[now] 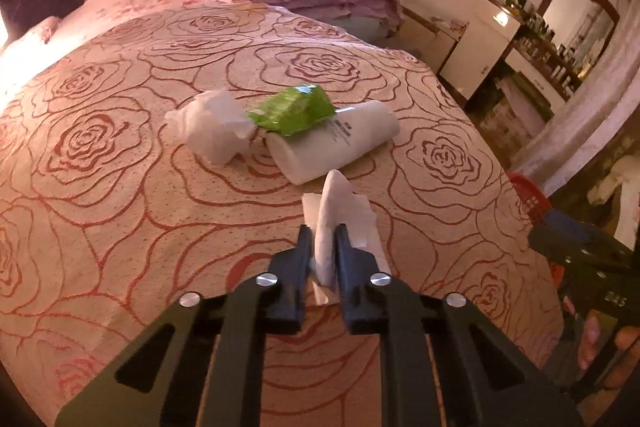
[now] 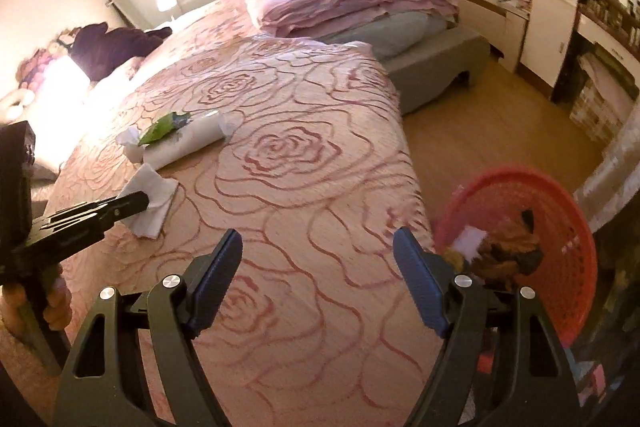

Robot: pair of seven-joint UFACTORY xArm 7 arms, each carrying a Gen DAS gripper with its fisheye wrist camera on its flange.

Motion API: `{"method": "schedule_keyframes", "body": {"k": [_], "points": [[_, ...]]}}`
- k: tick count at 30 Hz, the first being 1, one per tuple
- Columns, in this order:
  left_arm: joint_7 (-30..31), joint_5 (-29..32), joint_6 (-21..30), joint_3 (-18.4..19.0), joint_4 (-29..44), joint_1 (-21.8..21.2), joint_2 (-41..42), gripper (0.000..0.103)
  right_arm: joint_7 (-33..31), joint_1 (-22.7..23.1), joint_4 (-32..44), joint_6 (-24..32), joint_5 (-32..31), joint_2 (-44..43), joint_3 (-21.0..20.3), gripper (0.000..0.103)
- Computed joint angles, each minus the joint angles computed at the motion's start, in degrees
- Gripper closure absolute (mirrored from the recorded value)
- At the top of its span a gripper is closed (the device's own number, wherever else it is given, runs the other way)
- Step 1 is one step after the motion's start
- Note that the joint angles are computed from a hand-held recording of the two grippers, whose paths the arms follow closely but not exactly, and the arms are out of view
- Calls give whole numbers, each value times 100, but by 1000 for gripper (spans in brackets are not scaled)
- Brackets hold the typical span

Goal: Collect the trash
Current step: 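Reach the right gripper to the white bottle and close on it while the left holds the tissue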

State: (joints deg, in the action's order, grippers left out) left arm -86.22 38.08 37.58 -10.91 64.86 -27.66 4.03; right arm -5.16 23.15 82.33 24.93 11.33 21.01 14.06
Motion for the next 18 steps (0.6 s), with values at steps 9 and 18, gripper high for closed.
{"method": "schedule_keyframes", "body": {"k": [9, 18], "points": [[-253, 212, 214, -144, -398, 91, -485, 92, -357, 287, 1652, 544, -97, 1186, 138, 28], [-503, 82, 244, -338, -801, 325, -866, 92, -475, 927, 4260, 1476, -570, 2713, -151, 28]]}}
